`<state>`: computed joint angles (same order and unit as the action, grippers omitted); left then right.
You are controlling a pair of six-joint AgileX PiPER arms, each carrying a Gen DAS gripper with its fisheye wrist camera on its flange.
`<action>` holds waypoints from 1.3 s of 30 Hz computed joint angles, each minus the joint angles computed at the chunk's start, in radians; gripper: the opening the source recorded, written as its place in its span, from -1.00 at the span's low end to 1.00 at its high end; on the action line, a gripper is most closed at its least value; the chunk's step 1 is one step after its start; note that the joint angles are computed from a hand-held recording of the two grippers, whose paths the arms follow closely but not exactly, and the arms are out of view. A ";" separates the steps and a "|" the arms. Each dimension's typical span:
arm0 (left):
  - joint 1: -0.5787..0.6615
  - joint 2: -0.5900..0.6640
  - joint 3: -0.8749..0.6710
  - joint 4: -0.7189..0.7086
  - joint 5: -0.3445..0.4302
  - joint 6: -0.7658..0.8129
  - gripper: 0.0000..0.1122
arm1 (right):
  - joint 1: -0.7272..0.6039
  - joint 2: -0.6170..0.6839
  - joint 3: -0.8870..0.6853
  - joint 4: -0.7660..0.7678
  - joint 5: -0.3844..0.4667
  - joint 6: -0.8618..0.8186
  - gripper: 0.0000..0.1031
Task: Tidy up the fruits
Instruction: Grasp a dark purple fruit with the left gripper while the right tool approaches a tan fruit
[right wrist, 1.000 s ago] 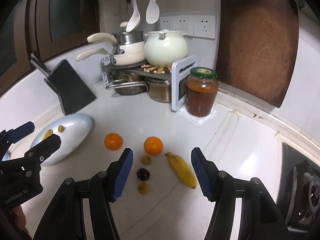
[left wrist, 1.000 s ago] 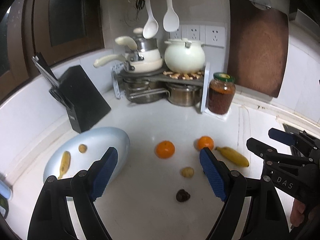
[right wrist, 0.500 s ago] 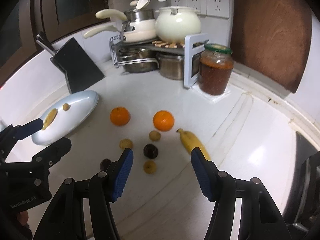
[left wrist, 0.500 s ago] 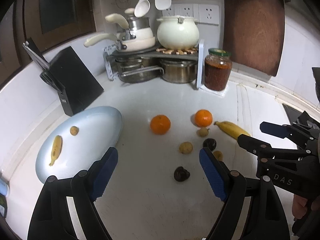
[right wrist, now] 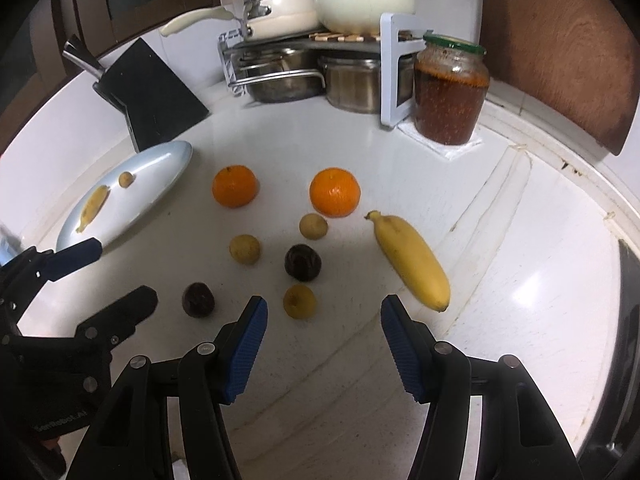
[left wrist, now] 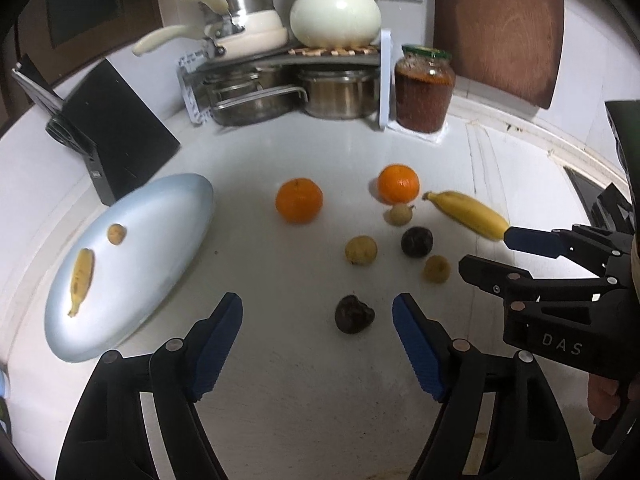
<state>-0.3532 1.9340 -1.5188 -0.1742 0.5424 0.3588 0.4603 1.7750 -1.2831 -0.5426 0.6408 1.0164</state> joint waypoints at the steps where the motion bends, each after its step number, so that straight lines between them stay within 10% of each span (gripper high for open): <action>1: -0.002 0.009 -0.006 0.000 0.005 0.001 0.36 | -0.007 0.004 0.000 0.017 -0.008 -0.017 0.15; 39: 0.009 0.220 -0.238 -0.138 0.214 0.069 -0.45 | -0.098 0.142 -0.086 0.281 -0.092 -0.314 -0.43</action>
